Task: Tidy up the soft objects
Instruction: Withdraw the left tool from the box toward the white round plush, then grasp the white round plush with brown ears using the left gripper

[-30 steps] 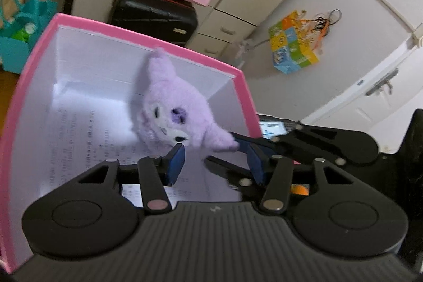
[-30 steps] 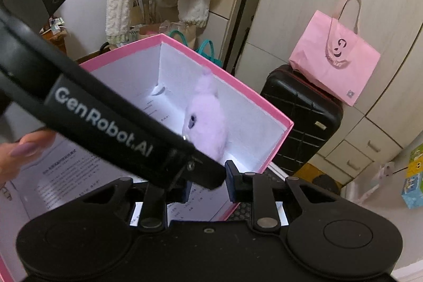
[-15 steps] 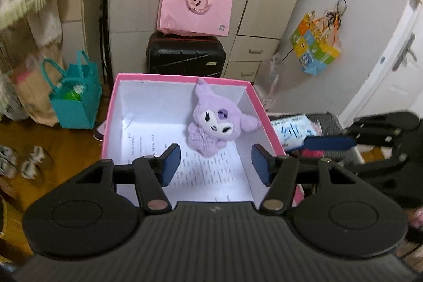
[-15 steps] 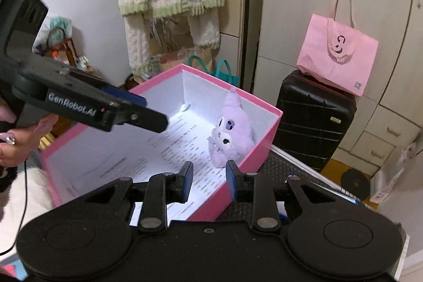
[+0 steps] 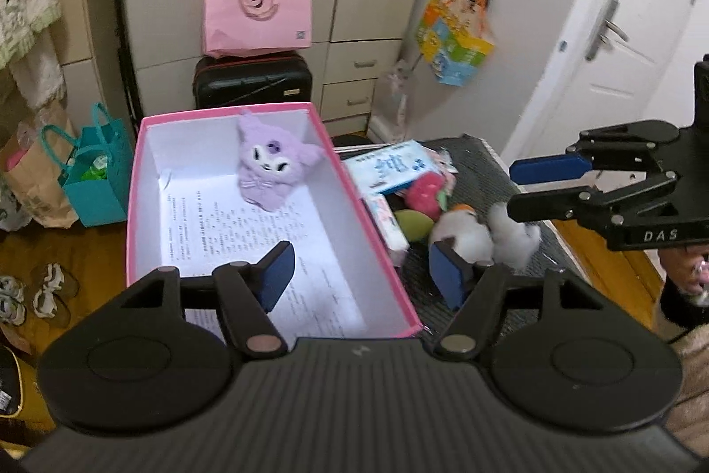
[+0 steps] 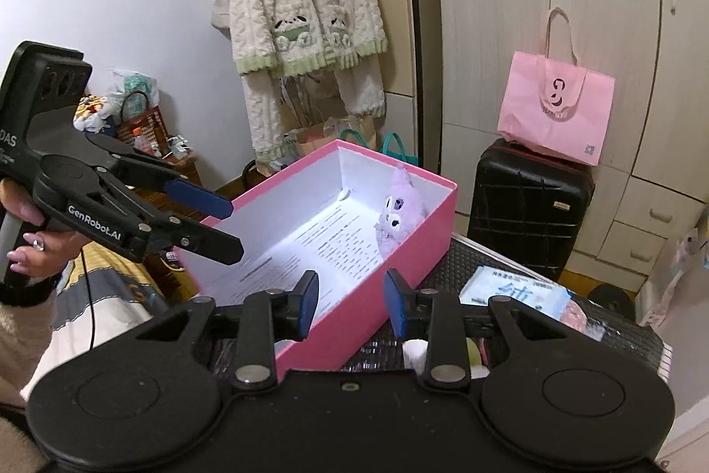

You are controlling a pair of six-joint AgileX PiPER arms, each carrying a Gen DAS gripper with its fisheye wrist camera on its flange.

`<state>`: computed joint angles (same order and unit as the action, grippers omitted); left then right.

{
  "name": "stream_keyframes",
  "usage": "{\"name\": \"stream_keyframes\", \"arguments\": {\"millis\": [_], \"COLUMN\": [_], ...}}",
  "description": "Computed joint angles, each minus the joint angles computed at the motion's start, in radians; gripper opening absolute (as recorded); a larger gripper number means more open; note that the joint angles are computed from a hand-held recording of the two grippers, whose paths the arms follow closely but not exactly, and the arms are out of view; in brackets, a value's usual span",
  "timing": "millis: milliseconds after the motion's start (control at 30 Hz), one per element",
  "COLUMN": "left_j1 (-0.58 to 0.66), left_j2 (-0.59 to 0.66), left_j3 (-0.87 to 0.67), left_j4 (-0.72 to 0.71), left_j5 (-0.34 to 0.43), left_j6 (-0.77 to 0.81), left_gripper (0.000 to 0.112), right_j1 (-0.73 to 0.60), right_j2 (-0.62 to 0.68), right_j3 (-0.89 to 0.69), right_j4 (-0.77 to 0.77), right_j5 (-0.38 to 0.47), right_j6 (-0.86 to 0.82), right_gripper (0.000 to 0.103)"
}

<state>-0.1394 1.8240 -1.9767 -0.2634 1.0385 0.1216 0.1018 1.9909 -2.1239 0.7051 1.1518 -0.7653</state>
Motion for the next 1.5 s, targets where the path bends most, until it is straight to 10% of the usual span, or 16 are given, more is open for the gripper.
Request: {"name": "stream_keyframes", "arguments": {"millis": [667, 1500], "left_j1": [-0.27, -0.33], "left_j2": [-0.07, 0.088], "left_j3": [0.146, 0.27], "left_j4": [0.096, 0.06], "left_j5": [-0.035, -0.477], "left_j6": [-0.012, -0.111], "left_gripper": [0.073, 0.081], "right_j1": [-0.187, -0.124], "right_j2": [-0.339, -0.195], "right_j3": [0.613, 0.911], "right_j4": [0.124, 0.527], "right_j5": [-0.13, -0.546], "right_j6": [-0.339, -0.941], "right_gripper": [0.048, 0.076]}}
